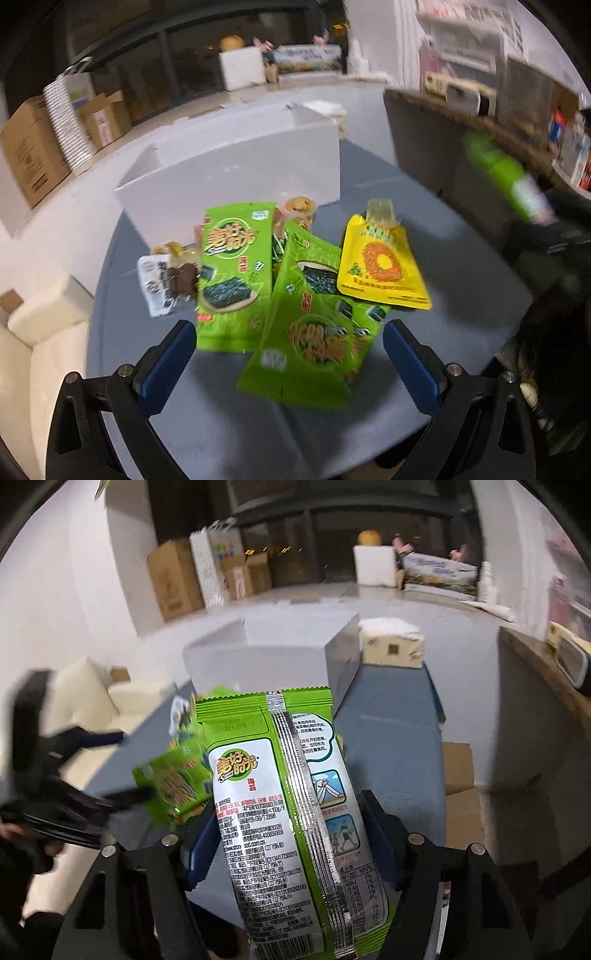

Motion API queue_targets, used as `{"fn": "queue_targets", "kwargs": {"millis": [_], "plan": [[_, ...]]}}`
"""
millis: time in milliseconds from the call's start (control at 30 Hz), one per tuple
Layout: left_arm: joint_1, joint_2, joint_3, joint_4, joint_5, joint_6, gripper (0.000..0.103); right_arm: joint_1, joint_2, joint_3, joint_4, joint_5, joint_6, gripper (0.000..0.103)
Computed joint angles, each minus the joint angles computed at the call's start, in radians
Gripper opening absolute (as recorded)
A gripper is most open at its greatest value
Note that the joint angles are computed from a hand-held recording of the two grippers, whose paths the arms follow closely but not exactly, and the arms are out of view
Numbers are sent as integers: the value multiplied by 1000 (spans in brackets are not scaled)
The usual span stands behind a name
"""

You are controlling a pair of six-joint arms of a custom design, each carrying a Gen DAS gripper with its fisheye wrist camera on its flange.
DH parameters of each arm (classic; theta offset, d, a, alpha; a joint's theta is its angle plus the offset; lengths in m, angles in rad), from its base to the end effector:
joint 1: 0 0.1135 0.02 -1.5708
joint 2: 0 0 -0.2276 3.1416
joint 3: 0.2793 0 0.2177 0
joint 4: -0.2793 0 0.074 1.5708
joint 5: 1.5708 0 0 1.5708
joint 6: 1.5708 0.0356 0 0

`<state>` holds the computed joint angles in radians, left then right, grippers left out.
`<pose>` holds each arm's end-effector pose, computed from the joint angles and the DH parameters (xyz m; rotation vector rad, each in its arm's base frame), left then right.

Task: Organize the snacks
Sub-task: 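Grasp the green-and-white stick pack with the right gripper while the left grasps a green seaweed packet, then carry both packets into the white box and open both grippers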

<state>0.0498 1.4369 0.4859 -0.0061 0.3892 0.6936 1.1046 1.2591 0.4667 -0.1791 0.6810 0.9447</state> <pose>0.2220 -0.0025 0.1162 0.9131 2.2579 -0.1666 0.1087 0.1661 0.1393 0.0661 2.2728 0.1808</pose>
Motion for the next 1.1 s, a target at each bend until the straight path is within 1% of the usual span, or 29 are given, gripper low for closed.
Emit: {"fn": "queue_targets", "kwargs": {"millis": [67, 133, 267, 300, 367, 400, 433, 533, 600, 700, 767, 833, 867, 1000, 1100], "plan": [[-48, 76, 21, 52, -45, 0, 103, 50, -8, 17, -59, 40, 78, 75], [-91, 139, 37, 97, -96, 4, 103, 73, 0, 21, -57, 60, 110, 75], [-135, 237, 73, 133, -131, 17, 103, 59, -3, -7, -1, 51, 108, 75], [-139, 250, 75, 140, -137, 20, 102, 61, -2, -3, -9, 53, 115, 75], [-142, 268, 77, 150, -144, 22, 90, 56, 3, 1, -14, 53, 118, 75], [-138, 284, 89, 135, -137, 31, 73, 55, 7, 7, -18, 55, 120, 75], [-133, 307, 111, 108, -135, 30, 66, 53, 8, 10, -21, 55, 118, 75], [-82, 305, 137, 64, -61, 24, 64, 65, 21, 28, -50, 68, 138, 75], [-49, 289, 139, 60, -31, 24, 63, 71, 31, 33, -53, 70, 149, 75], [29, 231, 145, 21, 38, 10, 63, 76, 40, 53, -69, 78, 151, 75], [113, 165, 151, -43, 121, 11, 63, 77, 46, 67, -70, 87, 148, 75], [203, 108, 174, -135, 225, 18, 63, 64, 57, 82, -54, 90, 130, 75], [246, 85, 194, -175, 277, 16, 63, 52, 66, 93, -46, 88, 117, 75], [329, 115, 344, -295, 400, -26, 63, -48, 137, 168, 40, 52, 0, 75], [284, 176, 458, -283, 396, -121, 63, -150, 188, 233, 112, -8, -114, 75]]}}
